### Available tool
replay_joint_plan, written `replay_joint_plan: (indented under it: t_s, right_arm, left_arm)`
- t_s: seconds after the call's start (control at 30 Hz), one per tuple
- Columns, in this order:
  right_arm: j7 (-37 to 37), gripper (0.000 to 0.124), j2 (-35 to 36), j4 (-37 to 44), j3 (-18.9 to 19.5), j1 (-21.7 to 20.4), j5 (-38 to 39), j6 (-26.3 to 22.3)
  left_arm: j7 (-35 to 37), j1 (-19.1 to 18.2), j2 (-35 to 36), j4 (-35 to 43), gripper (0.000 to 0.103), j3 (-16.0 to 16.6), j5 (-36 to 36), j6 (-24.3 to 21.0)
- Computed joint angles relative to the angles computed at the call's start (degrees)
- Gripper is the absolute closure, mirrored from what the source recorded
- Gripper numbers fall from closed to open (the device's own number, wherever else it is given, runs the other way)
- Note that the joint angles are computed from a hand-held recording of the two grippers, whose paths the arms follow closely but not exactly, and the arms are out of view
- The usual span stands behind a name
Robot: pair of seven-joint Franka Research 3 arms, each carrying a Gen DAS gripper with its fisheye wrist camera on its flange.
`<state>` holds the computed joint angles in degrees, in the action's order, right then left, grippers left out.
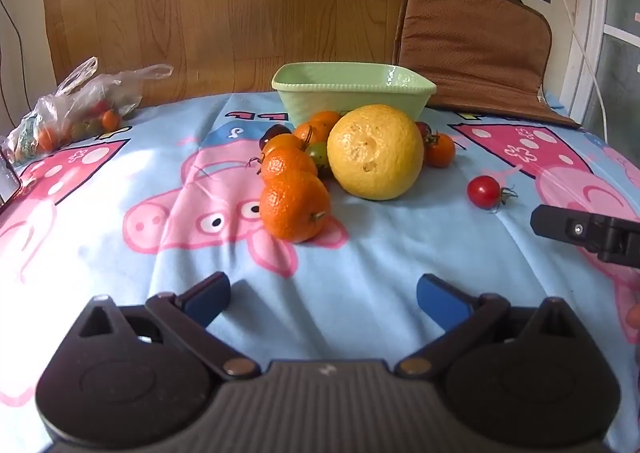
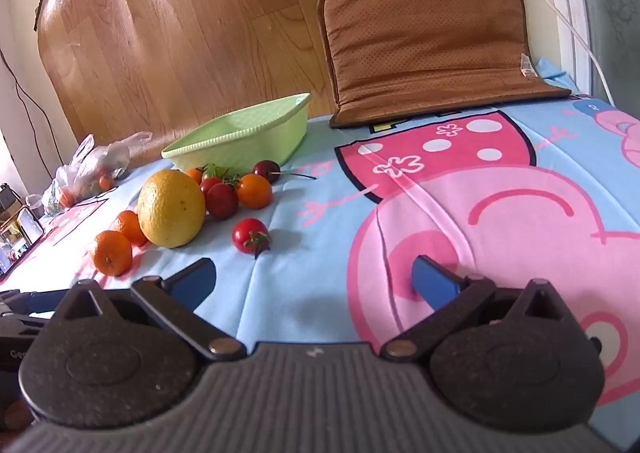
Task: Organize fruits
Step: 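Move the left gripper toward the large yellow grapefruit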
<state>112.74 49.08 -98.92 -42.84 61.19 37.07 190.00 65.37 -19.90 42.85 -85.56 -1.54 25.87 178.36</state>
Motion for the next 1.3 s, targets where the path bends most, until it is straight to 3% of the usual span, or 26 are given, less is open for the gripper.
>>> replay_joint_plan:
  t_s: [0.07,0.1,0.13,0.27,0.33,0.37,0.43,0.57,0.67,0.77,0.9,1.1,1.13,1.23,1.3]
  right_arm:
    - [0.0,0.021,0.1,0.1,-0.1,0.0,0.1,0.0]
    - [0.1,0.021,0.3,0.2,-0.3,0.2,0.1,-0.3]
    - [0.2,0.021,0.5,0.4,-0.7,0.5,0.0,-0.7]
    - [0.5,0.023,0.0,0.0,0.3,-0.2,-1.2,0.5]
    - [-2.7,0.047,-2.4,-0.5,5.3,-3.9,-3.2,4.5]
    - [-4.8,0.050,-4.3,-0.3,10.2,-8.0,-6.1,6.8]
    - [-8.0,0.058,-5.9,2.0,18.4,-15.4,-13.0,9.3]
    - [-13.4,0.062,-1.4,14.0,24.7,-22.6,-20.4,7.0]
    - [-15.4,0.061,3.2,24.5,31.2,-28.7,-22.8,2.6]
    - [-16.4,0.061,7.3,32.1,31.1,-29.4,-20.9,-2.1]
    - [-22.1,0.061,5.0,27.7,42.2,-35.4,-23.1,4.4]
    - [-24.5,0.062,-0.1,18.4,50.8,-41.1,-21.5,7.2]
    - [-24.9,0.062,-0.6,17.7,49.9,-40.3,-20.6,7.1]
    - [-25.6,0.062,-0.6,18.6,42.3,-34.4,-14.1,6.2]
    - [-25.8,0.062,0.2,20.3,41.2,-33.8,-12.8,5.1]
  left_arm:
    - [1.5,1.4,-0.3,-0.9,0.000,-1.8,0.1,0.8]
    - [3.8,3.9,0.3,0.2,0.000,-4.9,-0.5,-1.3]
    - [5.6,5.7,0.3,-0.4,0.000,-7.0,-1.0,-0.6]
    - [12.2,17.7,1.7,-3.4,0.017,-19.8,-4.9,5.8]
    - [10.9,20.2,-0.1,-5.5,0.021,-20.6,-4.0,7.2]
    - [13.1,21.0,-0.4,-5.5,0.022,-21.4,-5.5,7.4]
    - [15.8,24.5,0.9,-4.4,0.024,-25.9,-4.1,8.0]
    - [23.2,29.8,7.7,2.2,0.039,-36.2,-2.3,4.6]
    - [25.7,27.9,10.0,6.2,0.041,-36.1,-4.5,1.4]
    - [27.9,26.7,10.9,7.1,0.044,-35.0,-6.1,0.5]
    - [29.7,25.2,11.9,9.1,0.048,-33.7,-9.3,-1.0]
    - [33.8,24.4,13.8,12.7,0.056,-34.5,-13.9,-4.3]
    - [34.5,24.3,13.9,13.0,0.057,-34.7,-14.7,-4.5]
    - [35.7,24.1,12.7,12.1,0.055,-34.0,-16.8,-4.5]
    - [37.4,25.4,11.5,10.0,0.052,-35.0,-18.2,-2.5]
